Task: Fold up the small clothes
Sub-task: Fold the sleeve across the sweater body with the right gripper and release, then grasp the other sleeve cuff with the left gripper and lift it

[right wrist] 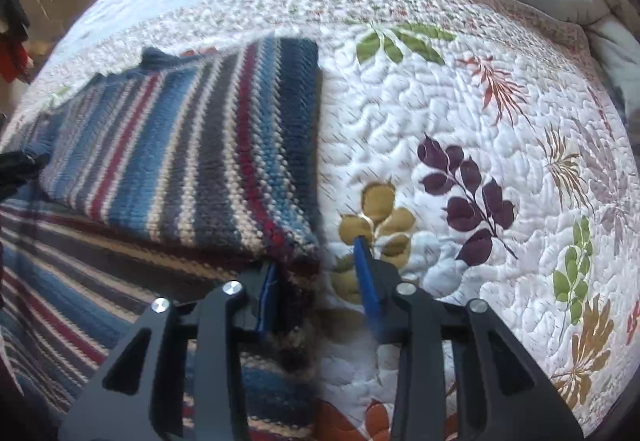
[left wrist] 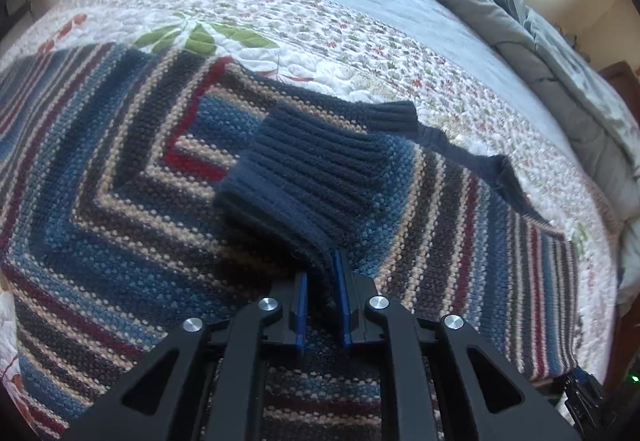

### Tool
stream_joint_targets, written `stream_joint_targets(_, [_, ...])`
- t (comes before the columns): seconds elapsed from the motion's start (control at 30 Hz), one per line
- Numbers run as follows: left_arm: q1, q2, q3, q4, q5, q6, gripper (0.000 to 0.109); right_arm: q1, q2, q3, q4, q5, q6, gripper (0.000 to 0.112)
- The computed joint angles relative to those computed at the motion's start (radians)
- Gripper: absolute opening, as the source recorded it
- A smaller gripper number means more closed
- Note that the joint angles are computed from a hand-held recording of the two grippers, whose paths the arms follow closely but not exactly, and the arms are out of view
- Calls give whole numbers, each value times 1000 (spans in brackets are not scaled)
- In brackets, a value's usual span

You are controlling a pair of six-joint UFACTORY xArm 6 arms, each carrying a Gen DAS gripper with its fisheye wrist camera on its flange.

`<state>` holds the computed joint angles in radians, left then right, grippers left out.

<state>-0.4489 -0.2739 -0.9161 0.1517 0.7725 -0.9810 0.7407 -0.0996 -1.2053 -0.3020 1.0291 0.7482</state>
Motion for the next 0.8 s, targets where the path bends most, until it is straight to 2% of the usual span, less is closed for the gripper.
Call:
stream_joint_targets(0.13, [-14,11,-29,27,44,-9,16,19,-16,21,-16,-26,1,39])
stream_joint_targets(0.17, [-18,7,-37,23,58,-8,19,22,-32,28,-1,-31,-2,39])
stream_joint_targets(0.2, [-20,-10,-37,17,76,-3,27,28,-50,34,7,-32,-3,41])
stream_joint_targets(0.3, [-16,-92,-2,10,108,30,45,79,-90,28,-46,8,11,45])
stream_joint_targets(0.37, [-1,-166,31,12,151,63,47,117,-116,28,-62,17,26,51])
stream_joint_targets(0.43, [33,-272,82,36,218,89,52,135,-122,19,-16,4,14,51])
stream_joint_targets(0.47, [52,-306,97,38,246,104,59,145,-120,14,12,-3,6,51])
stream_joint_targets(0.6, [184,-475,183,44,364,178,68,186,-54,-48,121,4,-42,51])
stream_joint_targets(0.67, [289,-535,208,40,413,236,73,208,-11,-77,155,-4,-64,51])
stream_joint_targets(0.8, [611,-592,247,-49,402,384,74,253,82,-158,149,28,-78,51])
